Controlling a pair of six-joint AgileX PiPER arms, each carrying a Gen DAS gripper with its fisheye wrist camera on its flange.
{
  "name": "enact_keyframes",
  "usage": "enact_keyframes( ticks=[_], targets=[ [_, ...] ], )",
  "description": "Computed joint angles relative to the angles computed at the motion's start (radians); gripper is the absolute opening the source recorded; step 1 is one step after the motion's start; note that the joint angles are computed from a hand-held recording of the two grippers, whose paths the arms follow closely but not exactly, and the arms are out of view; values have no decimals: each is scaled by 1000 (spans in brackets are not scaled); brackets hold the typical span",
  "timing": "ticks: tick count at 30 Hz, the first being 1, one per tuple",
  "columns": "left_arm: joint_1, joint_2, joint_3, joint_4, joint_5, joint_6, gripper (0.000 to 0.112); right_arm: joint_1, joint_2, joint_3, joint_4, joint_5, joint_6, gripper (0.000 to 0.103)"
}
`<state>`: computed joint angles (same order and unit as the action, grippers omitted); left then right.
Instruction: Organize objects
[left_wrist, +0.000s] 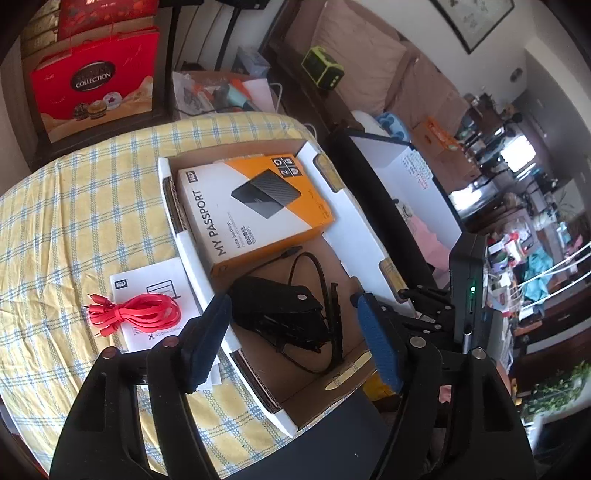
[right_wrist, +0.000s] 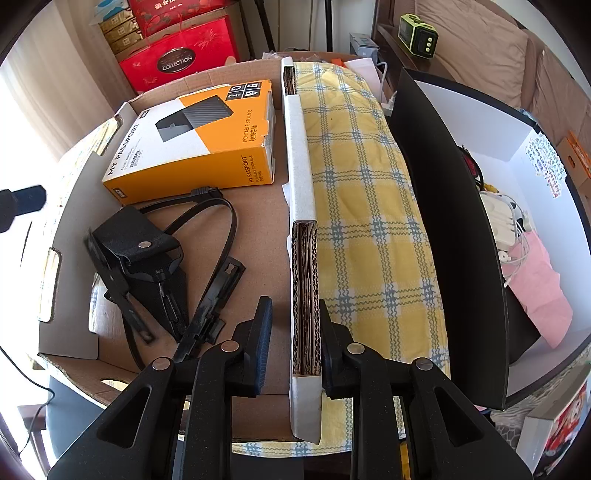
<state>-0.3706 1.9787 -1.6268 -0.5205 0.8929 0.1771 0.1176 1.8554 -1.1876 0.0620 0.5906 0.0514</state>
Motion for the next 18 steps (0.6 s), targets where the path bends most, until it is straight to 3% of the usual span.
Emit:
enact_keyframes(
  ticks=[8, 18],
  targets=[
    [67, -53, 40, 37, -26, -14, 79, -2, -1, 2, 3, -1, -4, 23],
    [172, -41, 130, 137, -73, -73, 80, -2, -2, 3, 5, -2, -9, 23]
  ],
)
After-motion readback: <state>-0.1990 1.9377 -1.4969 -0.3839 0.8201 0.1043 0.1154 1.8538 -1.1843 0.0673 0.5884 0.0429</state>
